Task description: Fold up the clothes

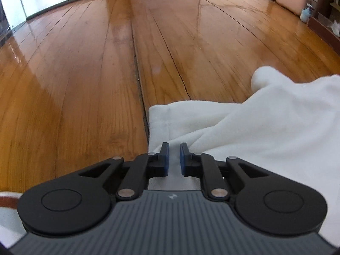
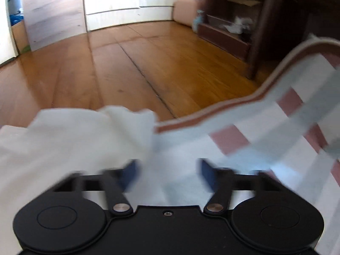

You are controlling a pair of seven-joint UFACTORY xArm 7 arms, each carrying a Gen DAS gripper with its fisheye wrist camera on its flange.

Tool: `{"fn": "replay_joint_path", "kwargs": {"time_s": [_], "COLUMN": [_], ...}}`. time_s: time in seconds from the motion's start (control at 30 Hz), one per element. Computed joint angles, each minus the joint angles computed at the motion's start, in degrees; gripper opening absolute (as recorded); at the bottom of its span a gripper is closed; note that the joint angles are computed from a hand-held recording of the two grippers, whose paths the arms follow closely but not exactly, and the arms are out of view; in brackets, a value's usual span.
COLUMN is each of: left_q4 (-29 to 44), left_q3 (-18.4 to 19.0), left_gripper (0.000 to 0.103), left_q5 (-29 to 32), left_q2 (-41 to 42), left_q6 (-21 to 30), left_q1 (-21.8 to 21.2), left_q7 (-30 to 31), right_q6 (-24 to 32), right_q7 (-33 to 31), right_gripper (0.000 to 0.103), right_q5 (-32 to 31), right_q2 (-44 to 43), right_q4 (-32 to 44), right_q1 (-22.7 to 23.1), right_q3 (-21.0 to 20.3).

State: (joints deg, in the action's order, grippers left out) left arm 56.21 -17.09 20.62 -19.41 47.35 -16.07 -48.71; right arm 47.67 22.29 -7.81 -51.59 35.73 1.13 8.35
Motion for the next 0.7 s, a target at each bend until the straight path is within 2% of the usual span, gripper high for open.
{"fn": "replay_joint_path", "kwargs": {"time_s": [0.07, 0.13, 0.2, 0.23, 0.27, 0.3, 0.33, 0.4, 0.43, 0.47, 0.5, 0.57, 0.63, 0.7], "left_q4": [1.1, -0.5, -2.2, -2.9, -2.4, -2.1, -2.5, -4.2, -5.5, -6.9, -7.9, -6.9, -4.9, -3.9], "left_q3": [-2.2, -2.0, -0.4, 0.3, 0.4, 0.2, -0.9, -0.5, -0.3, -0.1, 0.0, -0.5, -2.5, -3.9], "left_gripper": [0.015, 0.021, 0.028, 0.028, 0.028, 0.023, 0.021, 0.020, 0.020, 0.020, 0.021, 0.021, 0.020, 0.020], "left_q5": [3.1, 2.6, -1.5, -3.9, -5.7, -7.1, -7.6, -10.2, -10.5, -10.9, -11.1, -11.2, -8.8, -6.4], "left_q2": [-0.7, -3.1, -4.3, -4.4, -3.1, -2.2, -2.5, -3.6, -4.8, -5.9, -6.9, -6.6, -6.5, -8.6], "left_q6": [1.0, -2.6, -7.8, -9.9, -10.1, -9.7, -7.0, -3.9, -4.2, -4.4, -4.5, -3.2, -0.1, 1.5], "left_q1": [0.3, -0.9, -2.7, -3.6, -4.1, -4.5, -4.4, -5.0, -5.2, -5.4, -5.5, -4.6, -2.9, -3.1], "left_q7": [-2.3, -2.6, -1.0, 0.2, 1.4, 2.1, 1.0, 0.6, 1.3, 2.0, 2.7, 2.1, -0.2, -0.2], "right_q6": [-1.7, -5.7, -8.3, -8.8, -8.0, -6.5, -4.8, -4.6, -5.1, -5.0, -4.3, -2.9, -3.3, -5.5], "right_q7": [-1.0, -1.7, -2.7, -3.4, -4.6, -6.1, -6.3, -4.8, -4.1, -3.3, -3.4, -5.2, -3.3, 0.1], "right_gripper": [0.052, 0.055, 0.076, 0.079, 0.071, 0.018, 0.011, 0.011, 0.010, 0.004, 0.003, 0.004, 0.005, 0.022], "right_q5": [3.0, 7.5, 11.0, 12.3, 12.9, 12.5, 10.4, 5.4, 4.3, 2.4, -0.8, -1.5, -0.7, -3.5], "right_q2": [-2.3, -3.6, -1.5, 0.3, 3.2, 6.2, 9.0, 11.4, 11.7, 12.0, 12.7, 13.6, 11.4, 7.3], "right_q4": [-1.7, -3.9, -4.2, -3.8, -2.5, -1.3, 0.1, 1.8, 2.5, 3.1, 3.8, 4.4, 3.8, 1.5], "right_q1": [1.2, 3.2, 4.8, 5.5, 6.4, 6.7, 5.4, 2.2, 1.4, 0.1, -1.3, -0.4, -0.3, -2.2], "right_q3": [-4.3, -7.7, -9.3, -9.7, -9.6, -8.9, -6.5, -2.1, -1.6, -0.6, 0.7, -0.4, -0.6, 1.7]}}
